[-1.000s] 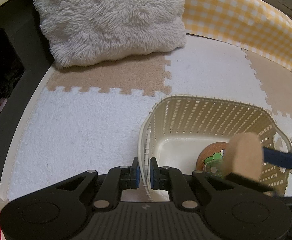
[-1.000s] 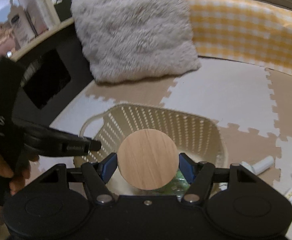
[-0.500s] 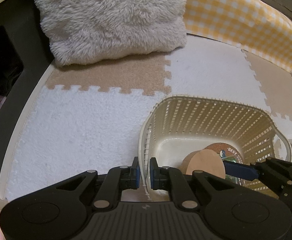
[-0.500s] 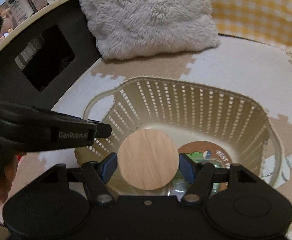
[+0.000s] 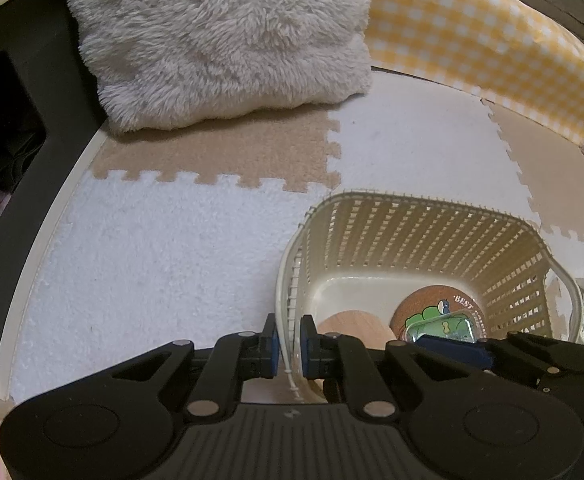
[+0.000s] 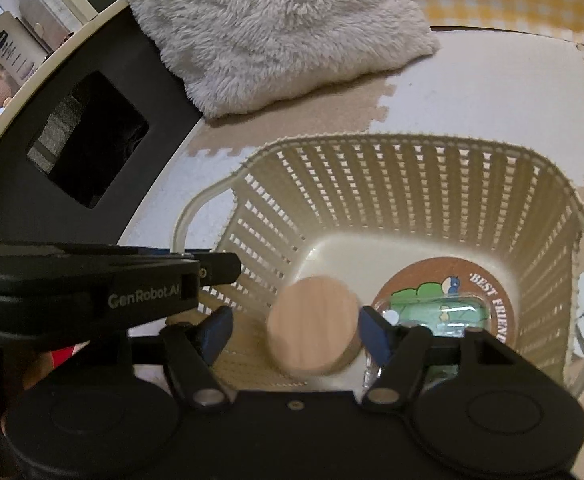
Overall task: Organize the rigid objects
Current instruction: 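Carry the wooden lid into the basket with the right gripper and release, then move the right gripper to the white watch-band tool and grasp it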
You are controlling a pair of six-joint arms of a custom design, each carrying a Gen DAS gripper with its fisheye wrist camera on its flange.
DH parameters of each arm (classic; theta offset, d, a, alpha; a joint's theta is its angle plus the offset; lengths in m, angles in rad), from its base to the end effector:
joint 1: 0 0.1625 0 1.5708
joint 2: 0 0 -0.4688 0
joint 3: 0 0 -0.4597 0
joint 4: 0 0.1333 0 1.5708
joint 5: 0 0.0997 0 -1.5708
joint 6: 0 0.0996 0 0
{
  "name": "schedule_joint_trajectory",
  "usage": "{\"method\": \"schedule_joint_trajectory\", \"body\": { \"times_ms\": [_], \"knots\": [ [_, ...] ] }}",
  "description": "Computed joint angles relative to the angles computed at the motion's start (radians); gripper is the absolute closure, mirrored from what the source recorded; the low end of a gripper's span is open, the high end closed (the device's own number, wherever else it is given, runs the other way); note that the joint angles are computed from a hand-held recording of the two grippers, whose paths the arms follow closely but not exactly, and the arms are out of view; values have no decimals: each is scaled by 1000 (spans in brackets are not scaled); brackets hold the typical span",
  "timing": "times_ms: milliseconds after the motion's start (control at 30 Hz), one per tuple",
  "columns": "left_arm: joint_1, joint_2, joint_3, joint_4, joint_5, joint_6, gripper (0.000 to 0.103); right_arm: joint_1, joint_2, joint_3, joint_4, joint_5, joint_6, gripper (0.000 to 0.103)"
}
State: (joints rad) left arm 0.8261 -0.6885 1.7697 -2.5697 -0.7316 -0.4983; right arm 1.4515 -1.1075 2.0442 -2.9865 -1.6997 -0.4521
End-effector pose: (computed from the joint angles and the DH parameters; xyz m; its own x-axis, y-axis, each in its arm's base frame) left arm -0.3030 -0.6348 -0.0198 -0.7179 0.0870 -0.6907 0.3784 0.8816 -0.2822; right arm 0.0463 -0.6258 0.1698 -0.9255 -0.2258 0.3040 -0.3321 0.8699 -0.3647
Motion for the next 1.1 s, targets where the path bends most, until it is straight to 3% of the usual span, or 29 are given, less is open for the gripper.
{"method": "schedule_joint_trajectory", "body": {
  "times_ms": [600,1100],
  "knots": [
    [0,0,0,-1,0,1,93,3,-32,19,-9,-4,21,23],
    [3,8,-17,45,0,-24,92,29,-194,81,7,1,-32,22]
  ]
}}
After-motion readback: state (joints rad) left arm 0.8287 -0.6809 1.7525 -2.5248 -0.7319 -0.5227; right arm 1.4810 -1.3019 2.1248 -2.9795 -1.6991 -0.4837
